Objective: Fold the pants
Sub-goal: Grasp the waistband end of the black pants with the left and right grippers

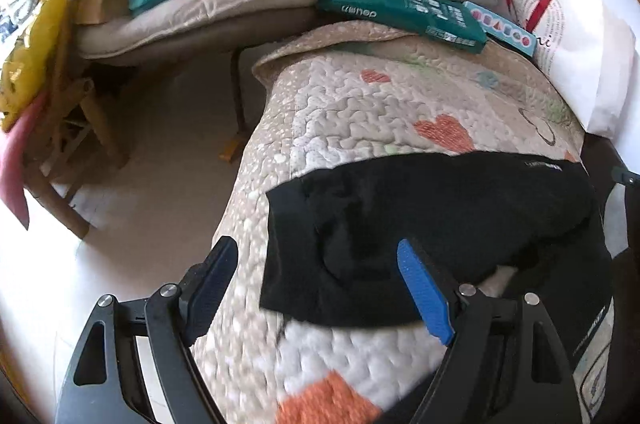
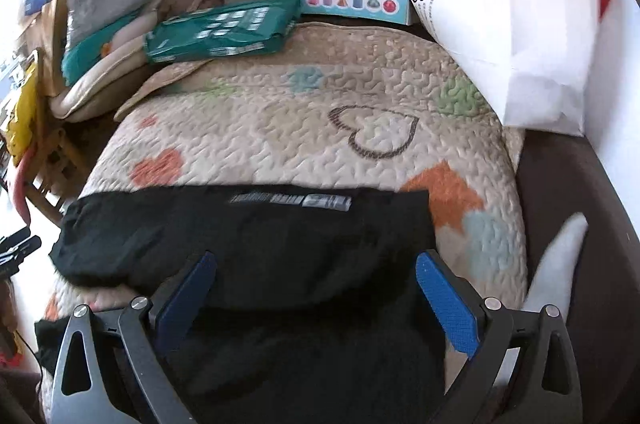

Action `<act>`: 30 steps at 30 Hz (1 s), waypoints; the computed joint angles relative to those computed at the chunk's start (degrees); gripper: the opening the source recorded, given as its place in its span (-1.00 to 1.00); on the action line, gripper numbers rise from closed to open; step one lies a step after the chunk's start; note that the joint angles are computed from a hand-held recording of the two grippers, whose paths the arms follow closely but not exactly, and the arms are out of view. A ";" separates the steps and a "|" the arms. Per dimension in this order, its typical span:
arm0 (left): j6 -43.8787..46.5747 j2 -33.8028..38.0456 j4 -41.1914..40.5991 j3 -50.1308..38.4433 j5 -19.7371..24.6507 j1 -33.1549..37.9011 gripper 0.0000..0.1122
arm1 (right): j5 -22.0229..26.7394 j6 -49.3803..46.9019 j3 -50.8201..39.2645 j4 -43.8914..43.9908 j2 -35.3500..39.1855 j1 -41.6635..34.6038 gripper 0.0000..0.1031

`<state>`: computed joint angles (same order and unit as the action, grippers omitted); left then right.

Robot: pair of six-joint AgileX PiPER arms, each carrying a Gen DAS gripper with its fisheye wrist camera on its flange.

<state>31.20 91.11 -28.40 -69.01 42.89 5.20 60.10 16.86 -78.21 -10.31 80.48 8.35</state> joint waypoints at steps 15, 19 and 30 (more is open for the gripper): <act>2.70 17.99 -7.76 -12.86 2.99 0.47 0.46 | -0.36 -11.56 -15.48 3.98 22.76 -3.13 0.97; 3.00 18.29 -7.51 -13.14 2.28 -1.09 0.27 | -0.67 -12.26 -16.14 5.65 24.53 -3.19 0.97; 0.13 17.74 -5.78 -14.89 3.34 -1.21 -0.54 | 0.30 -15.61 -17.80 12.37 24.44 -7.64 0.97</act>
